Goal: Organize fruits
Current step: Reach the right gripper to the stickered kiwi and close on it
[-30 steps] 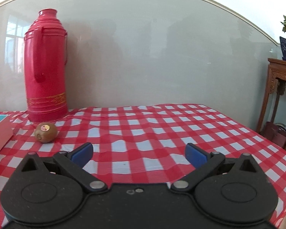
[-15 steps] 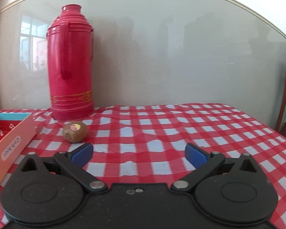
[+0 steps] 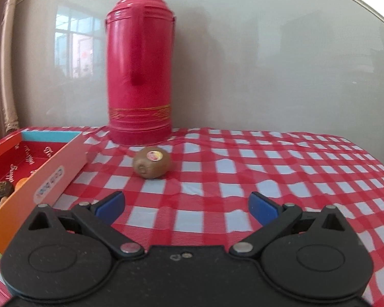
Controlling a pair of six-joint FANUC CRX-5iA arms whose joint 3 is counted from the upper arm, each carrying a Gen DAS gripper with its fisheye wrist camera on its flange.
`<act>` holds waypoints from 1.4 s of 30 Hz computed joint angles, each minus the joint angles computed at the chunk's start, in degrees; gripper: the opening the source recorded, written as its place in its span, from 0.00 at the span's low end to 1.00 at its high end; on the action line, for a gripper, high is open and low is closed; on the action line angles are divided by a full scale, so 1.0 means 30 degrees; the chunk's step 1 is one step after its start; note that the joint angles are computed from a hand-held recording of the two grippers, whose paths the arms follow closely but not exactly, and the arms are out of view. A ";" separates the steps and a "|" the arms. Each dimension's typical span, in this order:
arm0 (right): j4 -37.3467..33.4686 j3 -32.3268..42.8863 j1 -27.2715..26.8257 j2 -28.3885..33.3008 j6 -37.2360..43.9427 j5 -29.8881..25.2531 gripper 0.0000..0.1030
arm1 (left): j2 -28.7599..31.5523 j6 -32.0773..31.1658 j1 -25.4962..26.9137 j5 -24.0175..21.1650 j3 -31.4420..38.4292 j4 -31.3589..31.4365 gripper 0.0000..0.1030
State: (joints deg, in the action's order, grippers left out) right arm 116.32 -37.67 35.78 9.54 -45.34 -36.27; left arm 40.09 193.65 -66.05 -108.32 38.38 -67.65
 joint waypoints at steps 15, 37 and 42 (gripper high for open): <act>-0.4249 0.3702 0.0413 0.2661 0.4577 0.2011 0.94 | -0.0882 0.4332 -0.0162 -0.2902 -0.2432 0.0501 1.00; -1.5621 0.9897 0.1430 0.6205 1.4561 0.1615 0.42 | -0.1635 0.6131 -0.0068 -0.1998 -0.3749 0.1148 1.00; -1.5006 0.9244 0.1343 0.5756 1.4744 0.2383 0.41 | -0.1644 0.6276 -0.0070 -0.2012 -0.3735 0.1198 1.00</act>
State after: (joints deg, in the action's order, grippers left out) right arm 71.30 -9.94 39.81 26.81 -1.11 -29.12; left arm 35.16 212.48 -66.26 -114.36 27.17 -64.06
